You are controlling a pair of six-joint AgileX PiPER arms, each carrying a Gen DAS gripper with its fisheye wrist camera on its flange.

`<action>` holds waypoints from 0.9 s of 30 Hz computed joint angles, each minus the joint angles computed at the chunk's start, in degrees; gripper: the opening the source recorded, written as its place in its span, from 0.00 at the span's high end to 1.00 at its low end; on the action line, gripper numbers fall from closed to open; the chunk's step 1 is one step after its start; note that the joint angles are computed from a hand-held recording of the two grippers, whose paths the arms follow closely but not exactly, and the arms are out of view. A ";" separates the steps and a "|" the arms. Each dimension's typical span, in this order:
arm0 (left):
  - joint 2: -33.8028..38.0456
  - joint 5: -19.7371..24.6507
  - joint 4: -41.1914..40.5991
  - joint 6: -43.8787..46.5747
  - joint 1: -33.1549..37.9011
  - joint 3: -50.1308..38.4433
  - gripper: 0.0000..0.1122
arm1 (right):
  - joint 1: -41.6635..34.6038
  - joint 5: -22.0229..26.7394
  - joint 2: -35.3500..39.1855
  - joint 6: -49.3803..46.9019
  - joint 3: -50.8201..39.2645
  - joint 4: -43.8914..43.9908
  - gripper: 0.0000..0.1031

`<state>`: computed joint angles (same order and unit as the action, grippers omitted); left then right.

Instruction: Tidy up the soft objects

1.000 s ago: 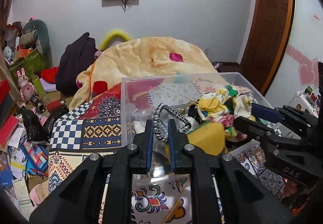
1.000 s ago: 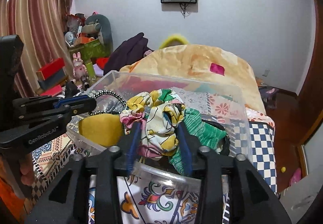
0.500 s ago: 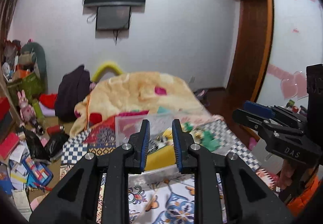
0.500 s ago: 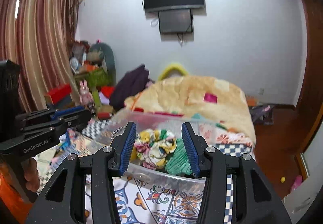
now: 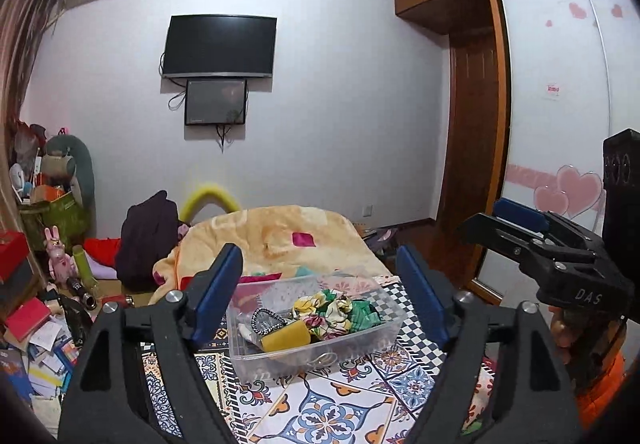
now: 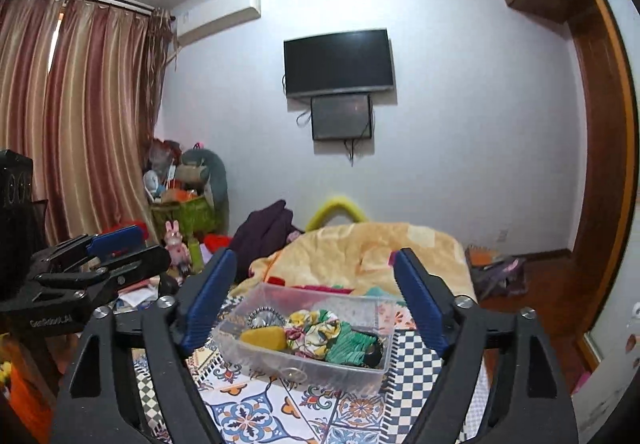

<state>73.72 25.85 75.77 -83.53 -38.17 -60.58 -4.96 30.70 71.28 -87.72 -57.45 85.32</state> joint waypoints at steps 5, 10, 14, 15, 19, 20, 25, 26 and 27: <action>-1.53 5.51 5.31 -5.23 -4.73 1.74 0.11 | 0.09 0.38 -0.14 -0.58 0.46 1.19 0.10; -2.09 6.36 5.27 -6.03 -5.85 2.48 0.09 | -0.06 0.36 -0.96 -1.69 2.24 2.91 0.00; -2.28 6.68 5.27 -6.45 -6.17 2.88 0.09 | 0.30 -0.42 -1.20 -1.96 2.89 2.78 0.00; -2.32 6.59 5.44 -6.72 -6.09 3.02 0.09 | -0.15 0.03 -1.48 -2.00 3.25 2.71 0.00; -2.43 7.05 5.77 -7.20 -6.36 3.32 0.09 | -0.48 0.30 -1.73 -2.43 3.69 2.95 0.00; -2.44 7.00 5.84 -7.28 -6.26 3.40 0.09 | -0.50 0.32 -1.82 -2.41 3.79 2.94 0.00; -2.25 6.63 5.88 -7.55 -5.71 3.60 0.09 | -0.77 0.70 -1.92 -2.51 4.06 2.99 0.00; -2.27 6.66 5.89 -7.63 -5.71 3.68 0.09 | -0.76 0.73 -1.88 -2.48 4.02 2.93 0.00; -2.32 6.70 5.87 -7.68 -5.69 3.74 0.09 | -0.67 0.63 -1.85 -2.38 3.95 2.82 0.00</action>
